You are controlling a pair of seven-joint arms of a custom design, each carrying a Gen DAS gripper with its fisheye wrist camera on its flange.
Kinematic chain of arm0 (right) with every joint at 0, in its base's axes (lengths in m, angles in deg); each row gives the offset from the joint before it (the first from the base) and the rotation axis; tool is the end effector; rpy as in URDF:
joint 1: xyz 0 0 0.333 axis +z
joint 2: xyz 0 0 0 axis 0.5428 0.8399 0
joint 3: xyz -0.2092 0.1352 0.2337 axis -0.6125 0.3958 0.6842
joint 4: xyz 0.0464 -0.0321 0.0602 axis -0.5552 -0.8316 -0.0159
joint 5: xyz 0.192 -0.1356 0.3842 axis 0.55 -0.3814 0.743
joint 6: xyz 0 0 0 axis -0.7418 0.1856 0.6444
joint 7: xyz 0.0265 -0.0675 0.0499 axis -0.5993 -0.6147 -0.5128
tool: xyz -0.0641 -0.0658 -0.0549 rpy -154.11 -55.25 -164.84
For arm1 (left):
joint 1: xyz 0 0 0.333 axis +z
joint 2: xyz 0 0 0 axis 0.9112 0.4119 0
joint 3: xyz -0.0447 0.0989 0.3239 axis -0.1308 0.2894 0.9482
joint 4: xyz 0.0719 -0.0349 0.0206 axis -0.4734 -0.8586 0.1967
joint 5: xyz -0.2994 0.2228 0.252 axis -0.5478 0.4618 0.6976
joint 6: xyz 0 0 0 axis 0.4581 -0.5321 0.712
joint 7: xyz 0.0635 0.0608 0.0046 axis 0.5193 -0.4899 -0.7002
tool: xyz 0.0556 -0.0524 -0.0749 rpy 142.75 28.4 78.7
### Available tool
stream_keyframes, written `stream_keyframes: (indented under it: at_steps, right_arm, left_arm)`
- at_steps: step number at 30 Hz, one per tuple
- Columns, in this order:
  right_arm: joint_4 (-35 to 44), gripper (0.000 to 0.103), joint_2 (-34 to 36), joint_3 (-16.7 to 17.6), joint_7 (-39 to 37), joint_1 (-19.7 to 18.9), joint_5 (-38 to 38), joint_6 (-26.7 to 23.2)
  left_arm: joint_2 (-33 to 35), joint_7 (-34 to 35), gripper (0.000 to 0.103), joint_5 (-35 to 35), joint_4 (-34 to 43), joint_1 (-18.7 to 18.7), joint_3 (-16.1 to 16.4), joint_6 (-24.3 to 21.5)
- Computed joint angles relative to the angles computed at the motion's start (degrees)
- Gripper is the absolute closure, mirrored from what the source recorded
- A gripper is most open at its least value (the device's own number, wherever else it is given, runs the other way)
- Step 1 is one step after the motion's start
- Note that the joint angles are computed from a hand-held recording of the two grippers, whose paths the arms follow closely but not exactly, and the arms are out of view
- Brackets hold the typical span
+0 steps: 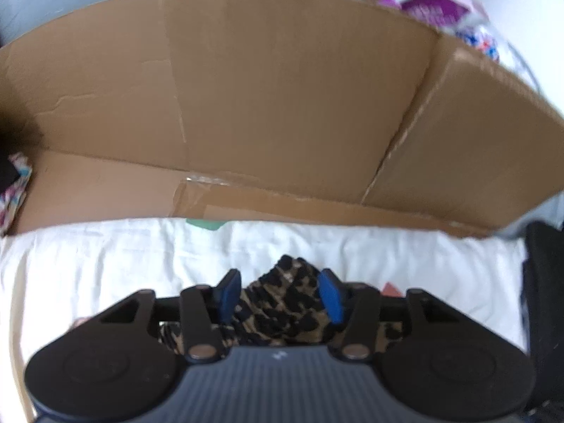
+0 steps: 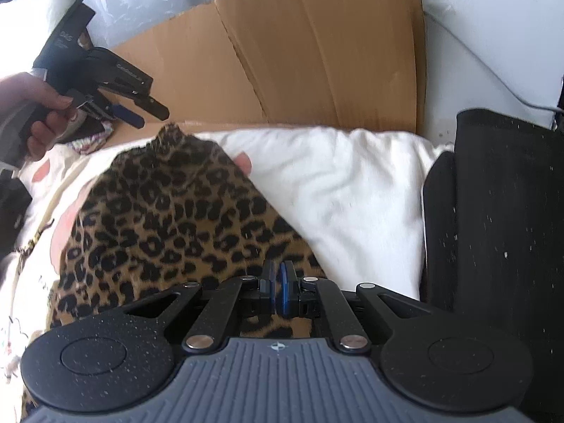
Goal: Fold clothes
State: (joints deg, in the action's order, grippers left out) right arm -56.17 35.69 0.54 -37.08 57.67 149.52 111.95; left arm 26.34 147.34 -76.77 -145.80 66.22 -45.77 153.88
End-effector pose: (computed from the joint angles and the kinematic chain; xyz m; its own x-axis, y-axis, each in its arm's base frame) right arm 0.4768 0.1339 0.3713 0.3268 -0.9178 -0.2253 -0.7390 -0.0996 -0.6663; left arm 0.6656 -0.0744 0.4301 -0.2059 -0.9770 0.0562 -0.8651 0.1549 -0.4772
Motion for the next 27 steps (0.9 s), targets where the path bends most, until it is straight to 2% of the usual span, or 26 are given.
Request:
stream_keyframes:
  at_steps: [3, 6, 11, 13, 15, 19, 22, 27]
  right_arm:
    - [-1.1, 0.100, -0.6, -0.2, 0.7, -0.5, -1.0, -0.3]
    - [-2.0, 0.100, -0.8, -0.6, 2.3, -1.0, -3.1, -0.6]
    - [-3.5, 0.100, -1.0, -0.8, 5.6, -1.5, -7.8, -1.0]
    - [-4.3, 0.100, -1.1, -0.7, 8.4, -1.9, -11.2, -0.8]
    - [-5.2, 0.096, -1.2, -1.0, 10.8, -1.9, -13.8, -0.3]
    - [-6.4, 0.096, -1.9, -2.9, 12.4, -0.7, -15.8, 0.0]
    - [-7.2, 0.096, -2.5, -3.2, 14.9, -0.7, -18.7, 0.3]
    - [-9.2, 0.097, -4.1, -1.8, 23.6, -2.8, -28.7, 0.7]
  left_arm:
    - [0.6, 3.4, 0.039, 1.0, -0.6, -0.1, -0.4, 1.5]
    - [0.9, 7.9, 0.039, 1.1, -1.4, -0.1, -0.9, 2.7]
    - [1.4, 10.4, 0.038, 8.6, -3.3, -1.8, -0.1, 5.4]
    - [1.3, 11.0, 0.041, 11.5, -4.4, -2.2, 0.2, 7.6]
    - [1.3, 11.8, 0.044, 13.1, -5.2, -2.3, 0.2, 9.5]
    - [1.1, 15.1, 0.053, 13.3, -5.9, -2.0, -0.5, 11.4]
    - [0.8, 17.8, 0.055, 12.3, -6.3, -1.8, -1.0, 12.6]
    - [1.4, 19.0, 0.055, 12.4, -5.9, -2.4, -0.8, 12.9]
